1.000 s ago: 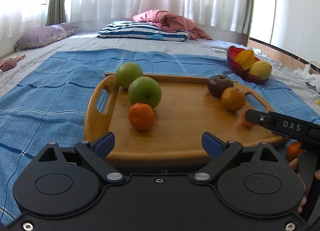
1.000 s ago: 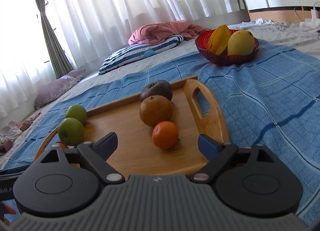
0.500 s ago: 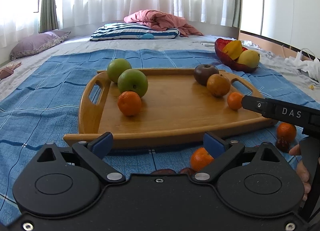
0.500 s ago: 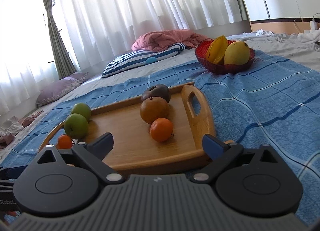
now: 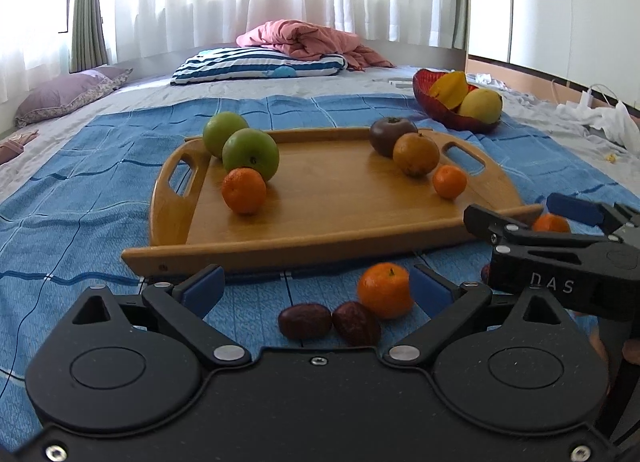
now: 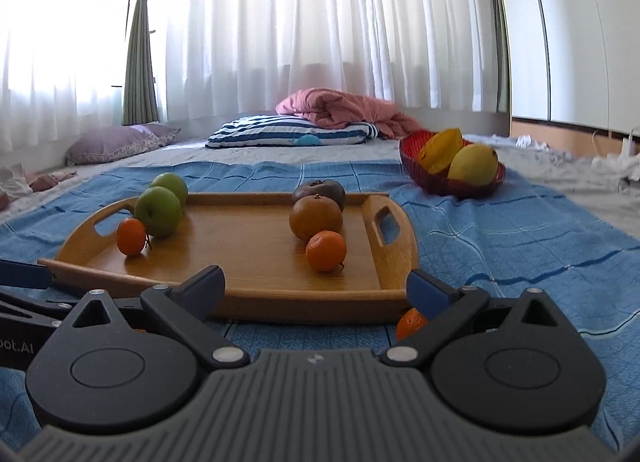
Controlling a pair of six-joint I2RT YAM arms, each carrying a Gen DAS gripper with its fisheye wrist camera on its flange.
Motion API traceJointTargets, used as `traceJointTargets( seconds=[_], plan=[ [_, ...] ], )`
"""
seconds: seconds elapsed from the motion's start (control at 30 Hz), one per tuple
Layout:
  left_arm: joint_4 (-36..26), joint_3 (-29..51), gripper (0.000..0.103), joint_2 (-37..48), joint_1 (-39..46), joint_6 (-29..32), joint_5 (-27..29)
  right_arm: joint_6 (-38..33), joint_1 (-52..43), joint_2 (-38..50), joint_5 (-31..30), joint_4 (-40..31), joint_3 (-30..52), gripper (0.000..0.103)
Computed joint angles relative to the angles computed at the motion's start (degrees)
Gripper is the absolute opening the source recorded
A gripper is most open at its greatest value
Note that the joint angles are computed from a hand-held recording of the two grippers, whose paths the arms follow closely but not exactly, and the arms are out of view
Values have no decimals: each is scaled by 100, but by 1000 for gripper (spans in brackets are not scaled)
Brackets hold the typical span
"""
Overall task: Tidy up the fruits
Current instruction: 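Pull both open tools back off the tray toward the remaining oranges, then grasp a tangerine with the left tool while the right tool grasps a large orange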
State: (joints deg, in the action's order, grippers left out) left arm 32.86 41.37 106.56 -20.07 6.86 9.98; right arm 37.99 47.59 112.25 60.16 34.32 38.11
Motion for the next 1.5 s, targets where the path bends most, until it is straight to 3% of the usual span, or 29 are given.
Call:
traceJointTargets(
  seconds=[0.4,0.6,0.8,0.9,1.07,1.2,1.5],
  plan=[
    [162,-209,98,-5,-6,160,-5,410,258,42,213,-571,54,103],
    [181,-233,95,-134,-60,113,123,1114,410,184,728,-1188,265,99],
    [-3,-130,78,-169,-201,66,268,2457,369,100,1023,-2045,318,84],
    [-113,-82,67,-162,-281,43,294,3173,390,245,1192,-3121,706,74],
    [-136,-60,61,-121,-393,7,247,3992,388,384,1297,-4096,1044,71],
    [-189,3,56,-55,-444,-24,211,4376,292,222,1127,-3986,834,69],
    [-186,68,53,60,-532,-22,118,4235,107,40,700,-3330,482,66]
  ],
)
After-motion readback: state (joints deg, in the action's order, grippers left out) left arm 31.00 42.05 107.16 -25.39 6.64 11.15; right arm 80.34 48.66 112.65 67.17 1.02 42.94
